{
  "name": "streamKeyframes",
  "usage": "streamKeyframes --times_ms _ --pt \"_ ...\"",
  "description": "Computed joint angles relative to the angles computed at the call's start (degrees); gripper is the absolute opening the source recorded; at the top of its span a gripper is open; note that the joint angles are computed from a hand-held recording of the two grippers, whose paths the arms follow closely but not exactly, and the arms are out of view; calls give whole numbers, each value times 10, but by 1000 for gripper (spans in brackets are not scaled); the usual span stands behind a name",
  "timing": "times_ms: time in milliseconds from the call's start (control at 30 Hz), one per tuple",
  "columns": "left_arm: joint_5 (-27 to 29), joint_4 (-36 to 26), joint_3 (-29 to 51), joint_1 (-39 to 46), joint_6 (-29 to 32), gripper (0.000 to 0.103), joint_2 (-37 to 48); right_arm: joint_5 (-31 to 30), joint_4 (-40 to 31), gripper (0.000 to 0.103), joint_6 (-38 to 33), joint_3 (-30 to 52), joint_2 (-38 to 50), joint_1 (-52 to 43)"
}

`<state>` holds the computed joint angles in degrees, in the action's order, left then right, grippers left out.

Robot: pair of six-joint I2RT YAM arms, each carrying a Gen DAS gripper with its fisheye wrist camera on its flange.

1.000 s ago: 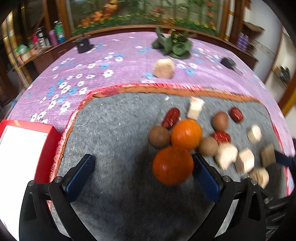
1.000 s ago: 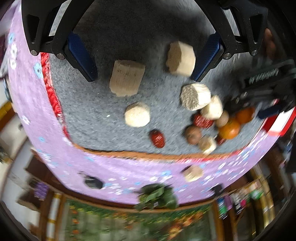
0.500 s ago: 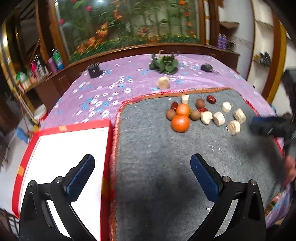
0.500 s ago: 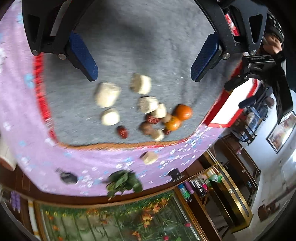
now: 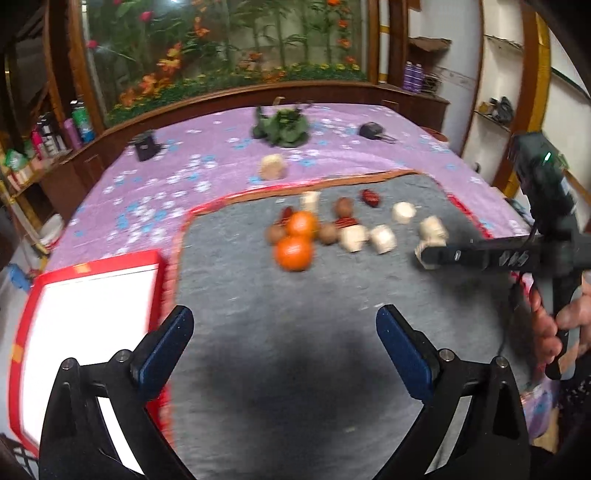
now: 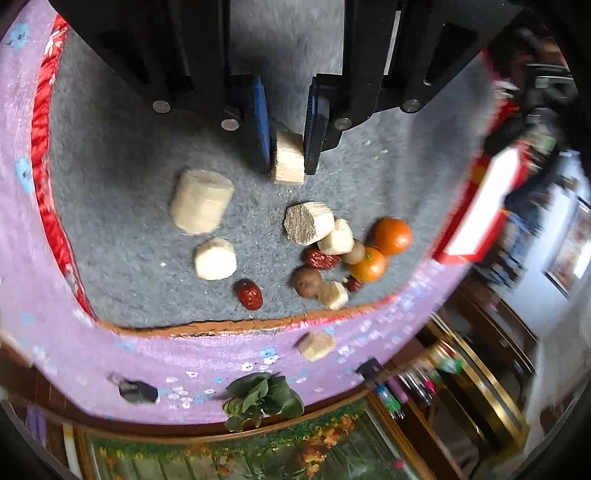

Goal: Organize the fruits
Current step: 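Carry the cake piece in the right gripper while the left gripper grasps another cake piece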

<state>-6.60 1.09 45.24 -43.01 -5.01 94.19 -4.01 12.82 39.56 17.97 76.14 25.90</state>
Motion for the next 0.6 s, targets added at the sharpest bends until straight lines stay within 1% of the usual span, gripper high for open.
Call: streamKeyframes --times_ms 33,67,100,133,167,200,233,267,300,333,400,567,600 --pt "11 -9 16 -7 -7 97 11 -26 18 17 -1 -30 -49 -33" --pt "23 -18 36 -16 -18 95 26 -32 16 17 -4 -45 -86 -57" --pt "34 -31 59 -25 -31 86 46 -21 3 18 -10 -56 -127 -83" --pt "48 -46 84 -31 -46 76 67 -6 3 18 -16 -64 -146 -97" --pt "62 -54 101 -34 -59 70 83 -3 16 18 -20 -71 -153 -114" --pt "90 -67 135 -38 -81 60 118 -20 49 18 -21 -80 -141 -137" --pt "99 -71 150 -39 -92 55 134 -48 100 18 -15 -90 -111 -161" --pt "103 -81 176 -42 -106 53 160 -65 143 18 -9 -95 -79 -178" --pt "101 -87 202 -45 -123 50 186 -71 157 18 -4 -92 -54 -188" --pt "104 -87 211 -46 -131 47 196 -68 149 18 -3 -87 -50 -189" --pt "122 -86 235 -46 -152 47 220 -93 170 18 4 -98 -52 -214" --pt "118 -111 290 -58 -178 47 260 -112 164 21 17 -128 -112 -229" --pt "117 -108 297 -59 -188 47 265 -131 157 21 8 -138 -132 -247"
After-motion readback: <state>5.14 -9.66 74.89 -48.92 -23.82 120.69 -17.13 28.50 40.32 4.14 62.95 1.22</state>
